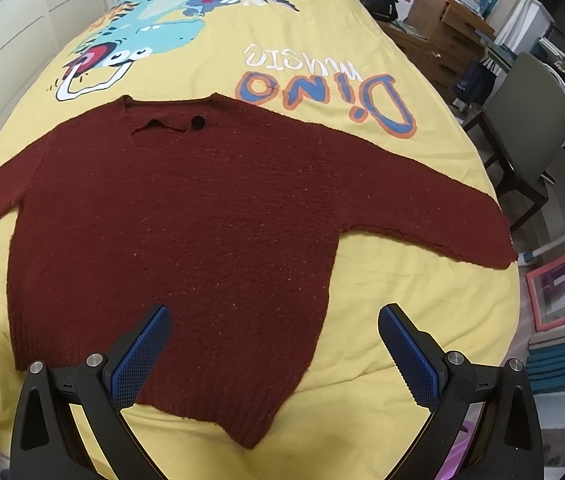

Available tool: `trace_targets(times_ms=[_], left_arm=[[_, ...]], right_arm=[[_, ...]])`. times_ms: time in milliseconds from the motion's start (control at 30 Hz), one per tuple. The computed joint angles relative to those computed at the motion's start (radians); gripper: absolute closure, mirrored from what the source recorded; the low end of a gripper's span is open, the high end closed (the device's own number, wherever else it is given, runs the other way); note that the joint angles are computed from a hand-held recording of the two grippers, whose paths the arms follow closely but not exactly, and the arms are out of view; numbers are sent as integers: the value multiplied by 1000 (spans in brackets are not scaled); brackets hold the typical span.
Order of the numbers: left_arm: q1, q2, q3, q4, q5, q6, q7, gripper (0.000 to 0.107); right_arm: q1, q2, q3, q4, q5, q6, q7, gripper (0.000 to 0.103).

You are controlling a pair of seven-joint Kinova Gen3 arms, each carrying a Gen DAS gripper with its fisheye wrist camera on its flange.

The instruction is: Fold small clothes

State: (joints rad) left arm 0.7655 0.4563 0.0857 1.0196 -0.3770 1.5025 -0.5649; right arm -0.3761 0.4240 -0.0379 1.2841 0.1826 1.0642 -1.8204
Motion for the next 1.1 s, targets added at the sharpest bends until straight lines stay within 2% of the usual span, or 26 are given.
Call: trace_targets(times_ms=[133,233,367,567,667,867,1033,1100], left_arm=[[-12,13,-1,-19,7,-2,-17,5],[-26,26,-5,-38,11,-14,-40,5],[-13,70,-25,-98,-37,3,-107,5],[-58,124,-47,-160,-15,-46,-184,5],[-74,170,-65,-216,-5,-32,-214,5],[-116,206,-84,-229,42,-50,-225,5],[-144,210,-79,-202,78,-74,-233,5],[-149,198,-79,-175,88,-98,-226,5]], right_arm=[[19,15,6,-9,-10,-21,0,0],[49,26,20,-4,-17,-76,-6,0],[81,61,71,-33,21,-117,-63,0],[225,159,106,-125,-37,-152,-104,0],[304,238,116,-209,-69,-123,-126,0],[436,395,128,-364,-139,-26,-203,0],[546,503,88,-472,-225,45,-248,0],[581,520,69,-474,-264,30,-262,0]])
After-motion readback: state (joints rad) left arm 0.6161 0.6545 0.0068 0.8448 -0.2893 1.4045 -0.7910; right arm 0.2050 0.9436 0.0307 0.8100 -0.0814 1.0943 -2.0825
